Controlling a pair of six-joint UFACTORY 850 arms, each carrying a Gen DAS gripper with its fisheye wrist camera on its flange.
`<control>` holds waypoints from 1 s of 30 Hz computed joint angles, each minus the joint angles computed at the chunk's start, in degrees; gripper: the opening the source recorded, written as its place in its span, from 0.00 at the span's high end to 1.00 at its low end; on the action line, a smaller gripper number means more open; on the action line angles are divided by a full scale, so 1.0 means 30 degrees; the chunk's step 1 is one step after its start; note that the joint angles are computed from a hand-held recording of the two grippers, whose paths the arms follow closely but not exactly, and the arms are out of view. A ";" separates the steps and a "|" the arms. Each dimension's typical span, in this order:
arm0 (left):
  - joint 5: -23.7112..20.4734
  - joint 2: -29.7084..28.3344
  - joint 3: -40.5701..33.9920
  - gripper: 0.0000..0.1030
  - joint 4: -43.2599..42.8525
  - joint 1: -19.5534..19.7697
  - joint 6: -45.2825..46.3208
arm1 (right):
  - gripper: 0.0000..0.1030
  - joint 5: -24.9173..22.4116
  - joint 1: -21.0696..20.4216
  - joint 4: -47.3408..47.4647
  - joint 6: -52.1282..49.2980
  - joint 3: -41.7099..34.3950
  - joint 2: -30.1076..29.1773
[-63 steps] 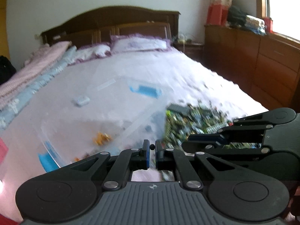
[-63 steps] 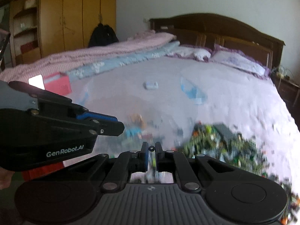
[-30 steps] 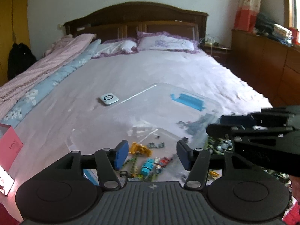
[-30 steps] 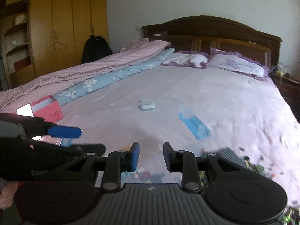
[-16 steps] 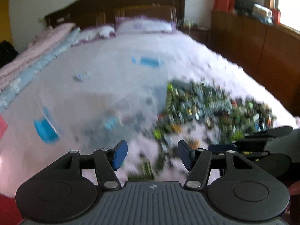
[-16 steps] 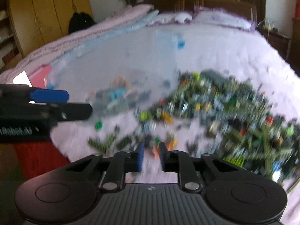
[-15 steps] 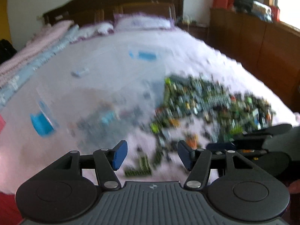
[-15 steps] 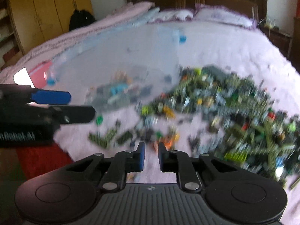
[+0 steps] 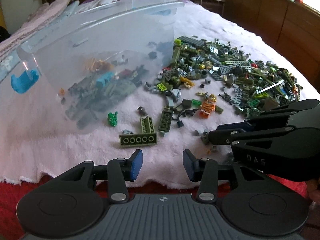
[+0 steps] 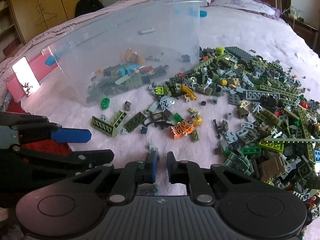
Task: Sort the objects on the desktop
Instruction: 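Return both open grippers to the loose bricks beside the pile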
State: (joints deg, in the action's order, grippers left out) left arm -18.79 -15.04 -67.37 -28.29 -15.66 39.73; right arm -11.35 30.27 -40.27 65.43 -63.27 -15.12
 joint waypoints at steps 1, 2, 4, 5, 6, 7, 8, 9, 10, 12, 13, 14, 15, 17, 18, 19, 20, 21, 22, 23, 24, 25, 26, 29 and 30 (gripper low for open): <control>-0.0047 -0.0058 -0.0062 0.56 0.0118 -0.0010 -0.0141 | 0.87 0.0001 -0.0006 0.0229 -0.0244 -0.0059 -0.0068; -0.0092 -0.0113 -0.0123 0.56 0.0233 -0.0022 -0.0278 | 0.87 -0.0009 -0.0004 0.0392 -0.0470 -0.0107 -0.0114; -0.0113 -0.0158 -0.0155 0.56 0.0206 -0.0040 -0.0243 | 0.88 -0.0019 0.0006 0.0247 -0.0419 -0.0216 -0.0260; -0.0121 -0.0179 -0.0169 0.56 0.0177 -0.0049 -0.0208 | 0.89 -0.0025 0.0022 -0.0229 0.0082 -0.0220 -0.0292; -0.0096 -0.0187 -0.0165 0.56 -0.0019 -0.0055 0.0027 | 0.91 -0.0039 0.0044 -0.0757 0.0647 -0.0219 -0.0318; -0.0077 -0.0215 -0.0186 0.60 -0.0223 -0.0076 0.0300 | 0.95 -0.0120 0.0086 -0.1502 0.1497 -0.0190 -0.0286; -0.0060 -0.0243 -0.0207 0.65 -0.0428 -0.0097 0.0574 | 0.96 -0.0147 0.0107 -0.2158 0.2246 -0.0125 -0.0215; -0.0044 -0.0271 -0.0228 0.77 -0.0635 -0.0117 0.0850 | 0.98 -0.0181 0.0129 -0.2830 0.3010 -0.0056 -0.0137; -0.0038 -0.0306 -0.0256 0.82 -0.0862 -0.0135 0.1138 | 0.98 -0.0249 0.0162 -0.3702 0.3974 0.0052 0.0003; -0.0235 -0.0539 -0.0440 0.83 -0.1708 -0.0108 0.1936 | 0.98 -0.0326 0.0160 -0.4669 0.5074 0.0256 0.0218; -0.0239 -0.0693 -0.0546 0.84 -0.1864 -0.0118 0.2038 | 0.98 -0.0348 0.0144 -0.4934 0.5411 0.0355 0.0322; -0.0245 -0.0848 -0.0655 0.84 -0.2014 -0.0128 0.2135 | 0.98 -0.0369 0.0129 -0.5169 0.5718 0.0452 0.0423; -0.0244 -0.1002 -0.0764 0.84 -0.2134 -0.0138 0.2197 | 0.98 -0.0363 0.0109 -0.5158 0.5787 0.0529 0.0488; -0.0071 -0.1288 -0.0952 0.84 -0.1723 -0.0145 0.1550 | 0.98 -0.0313 0.0080 -0.4822 0.5511 0.0635 0.0535; 0.0012 -0.1432 -0.1050 0.84 -0.1503 -0.0150 0.1211 | 0.98 -0.0214 0.0046 -0.4148 0.4866 0.0660 0.0529; 0.0095 -0.1570 -0.1146 0.83 -0.1293 -0.0152 0.0885 | 0.98 -0.0126 0.0017 -0.3505 0.4250 0.0685 0.0521; 0.0210 -0.1642 -0.1201 0.83 -0.1304 -0.0132 0.0814 | 0.98 -0.0095 0.0032 -0.3401 0.4169 0.0719 0.0506; 0.0326 -0.1716 -0.1258 0.83 -0.1314 -0.0113 0.0742 | 0.98 -0.0093 0.0058 -0.3510 0.4282 0.0735 0.0490; 0.0432 -0.1788 -0.1315 0.83 -0.1334 -0.0095 0.0694 | 0.97 -0.0090 0.0086 -0.3646 0.4423 0.0755 0.0474; 0.0433 -0.1839 -0.1363 0.83 -0.1508 -0.0081 0.0972 | 0.97 -0.0085 0.0114 -0.3810 0.4595 0.0777 0.0458; 0.0437 -0.1882 -0.1399 0.83 -0.1715 -0.0068 0.1292 | 0.96 -0.0067 0.0130 -0.4047 0.4857 0.0795 0.0454; 0.0489 -0.1868 -0.1346 0.83 -0.2219 -0.0068 0.1985 | 0.94 0.0020 0.0122 -0.4240 0.5126 0.0823 0.0462; 0.0531 -0.1856 -0.1297 0.83 -0.2709 -0.0070 0.2651 | 0.92 0.0100 0.0116 -0.4458 0.5413 0.0849 0.0468; 0.0492 -0.1858 -0.1210 0.84 -0.3626 -0.0093 0.3637 | 0.87 0.0167 0.0145 -0.5324 0.6270 0.0844 0.0406; 0.0486 -0.1868 -0.1185 0.84 -0.3984 -0.0093 0.3997 | 0.87 0.0200 0.0146 -0.5461 0.6357 0.0829 0.0373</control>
